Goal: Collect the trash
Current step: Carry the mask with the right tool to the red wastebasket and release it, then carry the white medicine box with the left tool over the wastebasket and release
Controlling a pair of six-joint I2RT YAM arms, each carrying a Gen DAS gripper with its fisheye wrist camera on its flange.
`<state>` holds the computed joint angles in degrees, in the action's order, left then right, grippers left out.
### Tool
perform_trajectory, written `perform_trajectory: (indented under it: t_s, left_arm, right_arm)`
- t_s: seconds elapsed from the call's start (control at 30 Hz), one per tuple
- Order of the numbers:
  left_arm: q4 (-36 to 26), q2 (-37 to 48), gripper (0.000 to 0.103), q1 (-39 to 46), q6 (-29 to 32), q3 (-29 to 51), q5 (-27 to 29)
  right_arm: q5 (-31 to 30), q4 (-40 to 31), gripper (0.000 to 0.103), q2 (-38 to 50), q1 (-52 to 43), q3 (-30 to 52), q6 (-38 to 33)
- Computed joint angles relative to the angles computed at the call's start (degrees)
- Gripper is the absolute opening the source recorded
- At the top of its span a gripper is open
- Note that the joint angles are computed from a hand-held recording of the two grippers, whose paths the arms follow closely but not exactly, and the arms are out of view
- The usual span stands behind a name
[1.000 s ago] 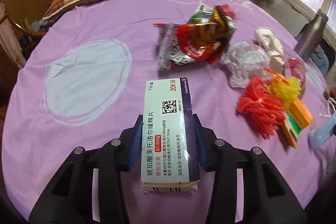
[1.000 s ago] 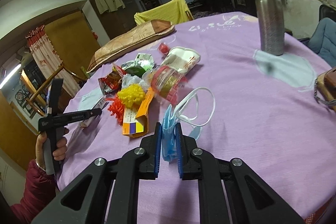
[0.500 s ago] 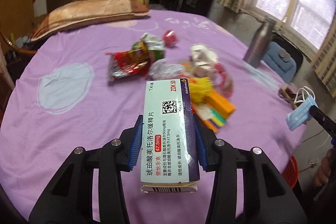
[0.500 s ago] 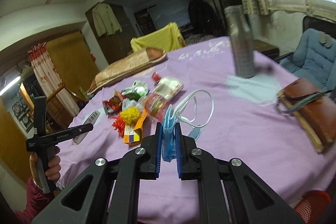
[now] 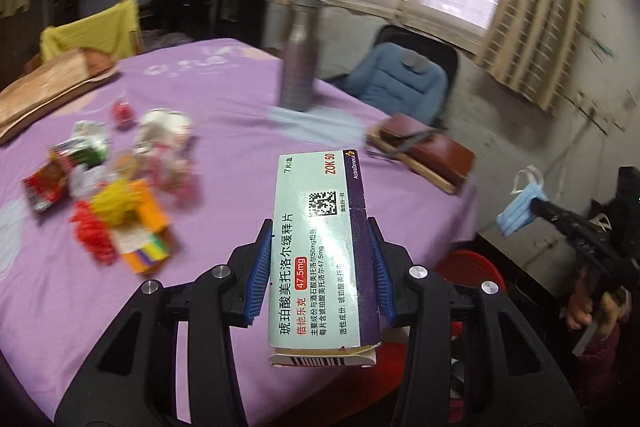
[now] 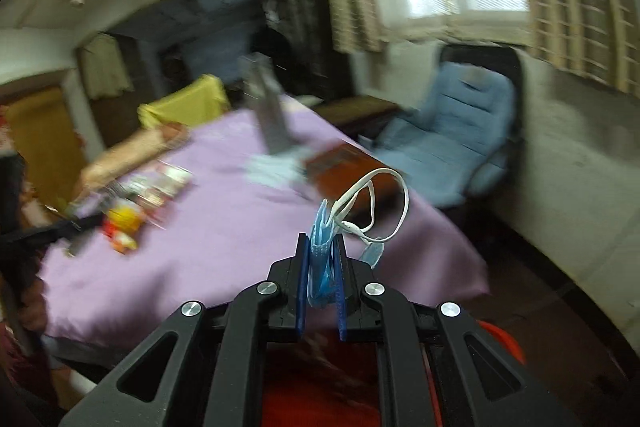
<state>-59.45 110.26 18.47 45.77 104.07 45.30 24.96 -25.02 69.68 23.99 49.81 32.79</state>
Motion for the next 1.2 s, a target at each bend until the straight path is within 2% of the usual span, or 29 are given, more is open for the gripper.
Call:
perform_trajectory:
  t_s: [0.07, 0.13, 0.3, 0.6, 0.9, 1.07, 1.1, 1.2]
  left_arm:
    - [1.0, -2.7, 0.045, -3.5, 0.6, -4.4, -0.3]
    - [2.4, -4.9, 0.045, -7.3, 0.6, -8.5, -0.9]
    - [4.8, -6.9, 0.045, -13.9, -1.0, -14.1, -3.3]
    - [7.8, -8.6, 0.045, -18.4, -1.0, -19.5, -6.7]
    - [8.4, -9.5, 0.045, -19.7, -0.5, -21.8, -7.2]
    - [8.1, -9.3, 0.045, -20.2, -0.5, -21.6, -7.6]
    - [8.1, -9.2, 0.045, -20.3, -0.5, -21.6, -7.7]
    - [8.4, -9.2, 0.045, -21.0, -0.8, -21.7, -8.2]
  right_arm:
    - [0.5, -1.4, 0.012, -0.3, -2.4, -3.4, 1.0]
    - [-3.1, -0.1, 0.012, -0.1, -6.7, -7.8, 1.4]
    - [-11.0, 7.6, 0.012, 3.4, -14.6, -15.1, 1.0]
    - [-14.7, 14.4, 0.012, 7.7, -17.6, -18.7, 1.3]
    - [-15.6, 13.8, 0.012, 7.4, -18.6, -19.2, 1.1]
    - [-18.1, 15.4, 0.015, 9.4, -20.5, -19.9, 1.2]
    - [-18.8, 15.6, 0.019, 9.5, -21.0, -20.0, 1.2]
    - [-18.9, 15.6, 0.044, 8.2, -21.8, -20.8, 1.8]
